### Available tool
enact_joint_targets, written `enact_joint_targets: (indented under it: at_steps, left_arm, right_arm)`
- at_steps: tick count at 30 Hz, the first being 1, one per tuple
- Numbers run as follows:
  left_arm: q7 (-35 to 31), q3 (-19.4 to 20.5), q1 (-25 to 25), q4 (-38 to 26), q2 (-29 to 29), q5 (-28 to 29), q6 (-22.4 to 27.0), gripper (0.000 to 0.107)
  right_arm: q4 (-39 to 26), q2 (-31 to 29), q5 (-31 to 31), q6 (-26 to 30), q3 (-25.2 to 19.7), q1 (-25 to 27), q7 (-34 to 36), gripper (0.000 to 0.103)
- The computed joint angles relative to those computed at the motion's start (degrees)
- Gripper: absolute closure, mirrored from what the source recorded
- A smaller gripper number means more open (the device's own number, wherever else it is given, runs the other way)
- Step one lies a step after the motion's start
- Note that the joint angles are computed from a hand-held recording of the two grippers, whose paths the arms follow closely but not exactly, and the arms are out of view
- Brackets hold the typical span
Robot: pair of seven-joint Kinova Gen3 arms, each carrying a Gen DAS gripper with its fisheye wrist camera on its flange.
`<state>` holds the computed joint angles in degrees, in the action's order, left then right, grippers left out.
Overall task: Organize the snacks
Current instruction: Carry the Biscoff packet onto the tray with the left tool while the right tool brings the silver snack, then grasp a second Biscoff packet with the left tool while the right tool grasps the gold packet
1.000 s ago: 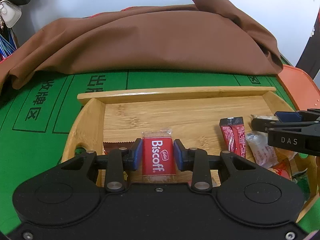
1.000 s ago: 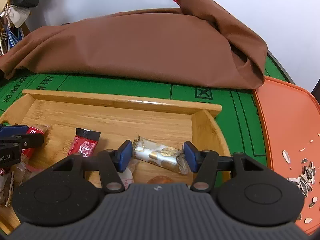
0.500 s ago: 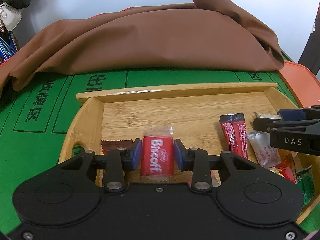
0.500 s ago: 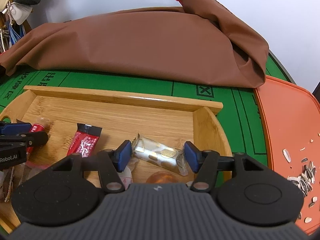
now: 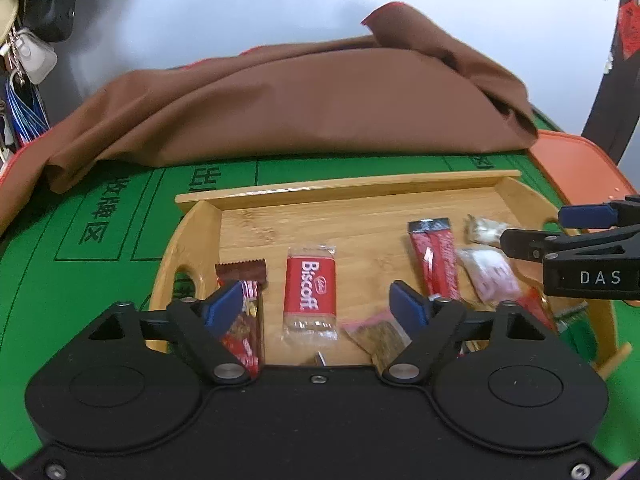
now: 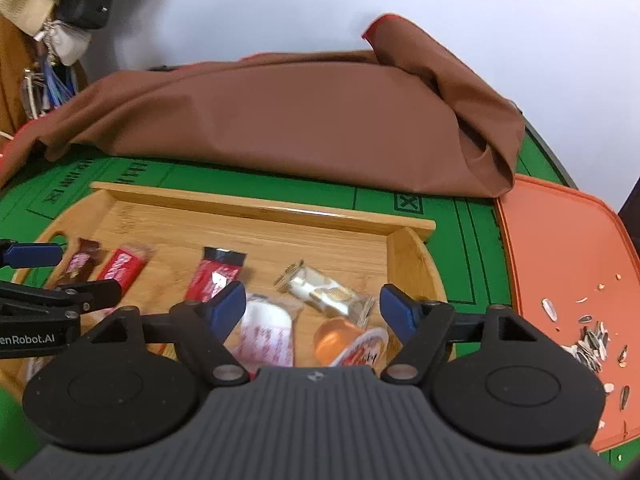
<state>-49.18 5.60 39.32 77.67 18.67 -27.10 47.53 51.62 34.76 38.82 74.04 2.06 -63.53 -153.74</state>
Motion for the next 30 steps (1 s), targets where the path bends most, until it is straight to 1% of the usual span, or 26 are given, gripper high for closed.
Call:
enact_joint_targets:
  at_steps: [4, 8, 13, 18, 21, 24, 27, 30]
  left_arm:
    - [2.5, 0.0, 1.7, 3.9, -3.2, -2.8, -1.3, 0.020]
    - [7.0, 1.0, 3.1, 8.3, -6.5, -7.5, -2.3, 0.017]
    - [10.3, 3.7, 2.3, 13.1, -10.1, -10.1, -3.2, 0.015]
    - [15.7, 6.5, 2.4, 17.3, -12.6, -14.8, -3.1, 0.014]
    - [18.2, 8.2, 2.0, 19.5, -14.0, -16.4, -3.4, 0.013]
    - [22.1, 9.7, 2.0, 21.7, -15.2, -19.1, -3.5, 0.012]
    - [24.2, 11.0, 1.5, 23.3, -16.0, -20.0, -3.8, 0.012]
    - [25.1, 12.1, 1.0, 24.7, -16.8, -19.7, -4.2, 0.012]
  right_arm:
    - [3.7, -2.5, 1.8, -1.4, -0.4, -1.9, -1.8, 0.017]
    - [7.4, -4.6, 3.8, -2.8, -1.6, -3.6, -4.1, 0.017]
    - [11.7, -6.7, 5.6, -4.9, -3.5, -4.9, -8.3, 0.017]
    - [14.6, -8.1, 7.4, -5.9, -5.0, -6.0, -11.3, 0.016]
    - [15.9, -8.7, 8.2, -6.1, -5.8, -6.5, -12.5, 0.016]
    - [16.9, -9.1, 9.1, -5.9, -6.5, -7.2, -13.7, 0.015]
    - [17.9, -9.4, 9.3, -6.1, -7.2, -7.4, -14.7, 0.015]
    - [18.7, -9.7, 9.2, -6.4, -7.7, -7.4, -15.6, 0.015]
